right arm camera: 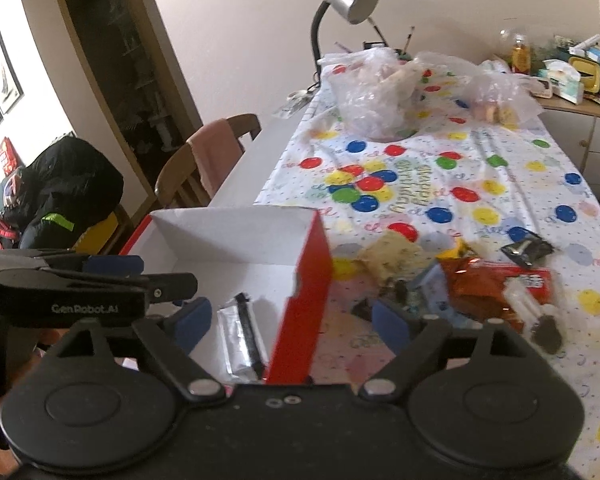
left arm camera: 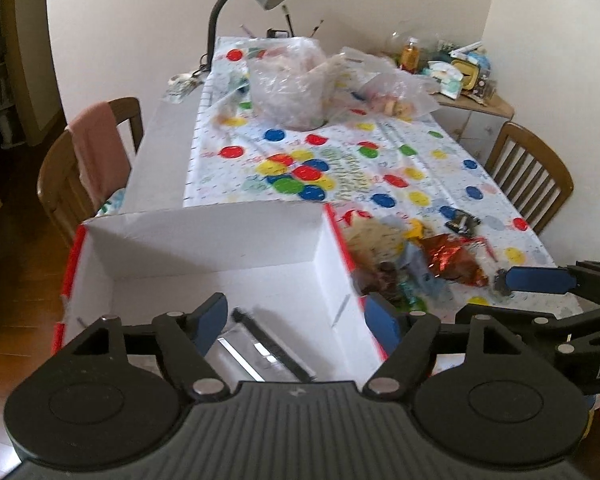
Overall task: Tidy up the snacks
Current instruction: 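Withdraw both tools from the box back over the snacks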
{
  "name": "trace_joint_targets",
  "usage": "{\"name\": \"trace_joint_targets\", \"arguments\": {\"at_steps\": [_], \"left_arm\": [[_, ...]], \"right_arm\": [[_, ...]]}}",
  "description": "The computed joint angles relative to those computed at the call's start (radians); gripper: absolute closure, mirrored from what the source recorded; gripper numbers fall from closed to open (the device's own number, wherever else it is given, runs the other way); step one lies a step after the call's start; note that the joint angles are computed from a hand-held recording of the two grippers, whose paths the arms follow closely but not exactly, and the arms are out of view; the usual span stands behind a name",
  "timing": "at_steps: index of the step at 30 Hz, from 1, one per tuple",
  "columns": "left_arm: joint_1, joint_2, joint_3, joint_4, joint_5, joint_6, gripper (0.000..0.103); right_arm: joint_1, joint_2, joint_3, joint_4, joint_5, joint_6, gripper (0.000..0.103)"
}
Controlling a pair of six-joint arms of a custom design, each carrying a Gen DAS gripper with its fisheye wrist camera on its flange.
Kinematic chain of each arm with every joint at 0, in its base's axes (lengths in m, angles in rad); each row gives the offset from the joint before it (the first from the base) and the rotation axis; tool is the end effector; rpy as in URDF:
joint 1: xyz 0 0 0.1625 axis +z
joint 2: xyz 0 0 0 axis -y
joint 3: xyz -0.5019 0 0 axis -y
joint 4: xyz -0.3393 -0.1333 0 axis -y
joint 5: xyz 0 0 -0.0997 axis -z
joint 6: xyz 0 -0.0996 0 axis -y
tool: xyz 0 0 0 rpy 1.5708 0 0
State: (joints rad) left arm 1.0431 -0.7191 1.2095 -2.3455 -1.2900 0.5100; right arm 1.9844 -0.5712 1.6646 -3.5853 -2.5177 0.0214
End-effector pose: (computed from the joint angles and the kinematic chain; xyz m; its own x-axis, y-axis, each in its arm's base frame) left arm -0.2636 -0.7717 0.2694 -0.5227 0.7685 -0.3691 0.8462 0.5203 -0.1149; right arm 0.3233 -0.6059 0.1767 -0.7997 0.3687 0.4738 -0.2261 0.5462 -0.8066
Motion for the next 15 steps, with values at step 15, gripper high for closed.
{"name": "trace_joint_targets", "arguments": {"at_steps": [15], "left_arm": [[-0.092,0.019,0.205,-0.185,0.023,-0.133,0.019]], "right_arm": [[-0.079,-0.186,0.317,-0.140,0.049,-0.103,0.000]]}}
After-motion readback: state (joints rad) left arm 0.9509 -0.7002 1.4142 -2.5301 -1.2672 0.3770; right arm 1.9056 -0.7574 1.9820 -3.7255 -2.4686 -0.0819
